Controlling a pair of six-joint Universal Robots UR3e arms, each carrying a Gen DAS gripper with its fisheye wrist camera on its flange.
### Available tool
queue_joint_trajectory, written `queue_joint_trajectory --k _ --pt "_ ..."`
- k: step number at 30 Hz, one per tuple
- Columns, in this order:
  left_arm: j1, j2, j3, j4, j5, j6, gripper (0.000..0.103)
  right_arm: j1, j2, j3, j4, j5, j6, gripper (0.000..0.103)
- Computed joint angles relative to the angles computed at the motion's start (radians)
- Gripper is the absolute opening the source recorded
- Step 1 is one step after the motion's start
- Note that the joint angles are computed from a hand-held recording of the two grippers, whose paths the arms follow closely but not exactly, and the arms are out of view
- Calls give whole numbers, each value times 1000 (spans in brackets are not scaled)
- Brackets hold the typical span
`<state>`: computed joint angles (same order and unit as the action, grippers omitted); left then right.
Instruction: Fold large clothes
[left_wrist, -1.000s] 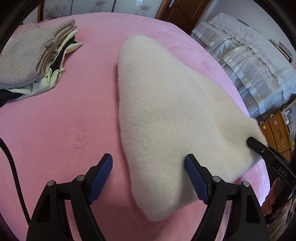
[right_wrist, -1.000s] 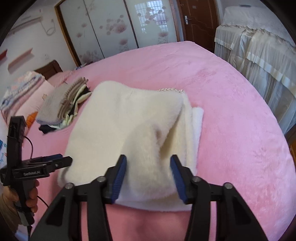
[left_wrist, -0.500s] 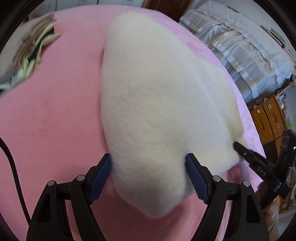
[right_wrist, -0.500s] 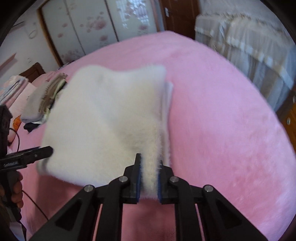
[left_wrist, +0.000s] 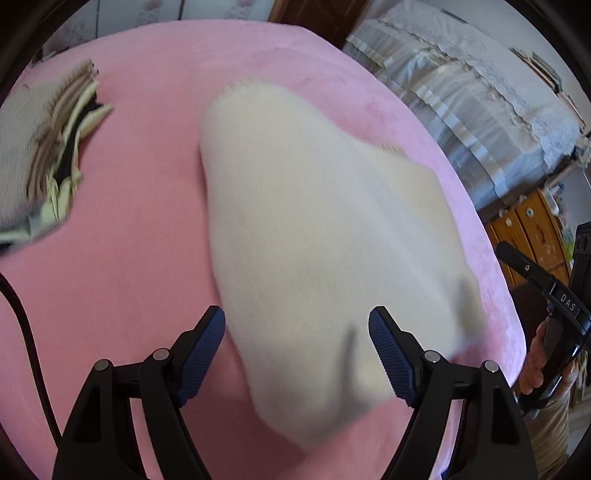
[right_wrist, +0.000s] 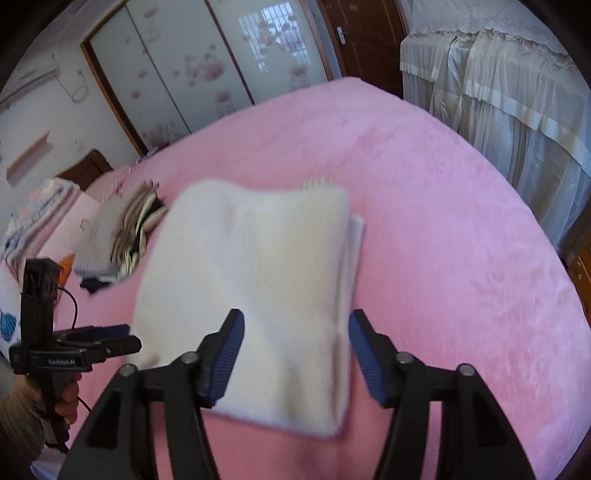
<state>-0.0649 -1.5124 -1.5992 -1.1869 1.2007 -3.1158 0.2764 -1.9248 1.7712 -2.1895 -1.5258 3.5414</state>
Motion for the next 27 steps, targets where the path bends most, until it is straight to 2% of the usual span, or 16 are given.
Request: queue_joint_trajectory --k 6,9,10,11,13,14,17,19,21,24,27 --pt "-9 -320 340 -18 38 -70 79 -119 317 -193 -16 83 -33 60" --pt "8 -380 370 10 14 -83 79 -169 409 -221 -32 120 -25 59" --pt "13 -407 394 5 -3 -83 79 -190 425 -208 -56 156 -27 49" --pt "14 -423 407 5 -4 -82 79 -211 434 -197 -68 201 -36 30" --pt "9 -437 414 30 -1 -61 67 -202 442 -212 -61 165 -41 19" --pt "1 -433 403 51 12 -55 66 -186 428 -209 -76 131 -50 13" --pt "-26 -424 316 163 59 -60 66 -141 436 -178 -120 32 -39 13" --pt "-24 -414 287 193 54 -83 66 -161 457 -148 -137 61 -25 13" --pt "-25 -410 288 196 59 -76 66 -186 440 -123 -157 100 -11 14" --pt "-34 -373 283 174 88 -65 66 -191 405 -144 -103 110 -20 17" --pt "-43 -314 269 148 119 -69 66 -144 353 -186 -36 21 -15 19"
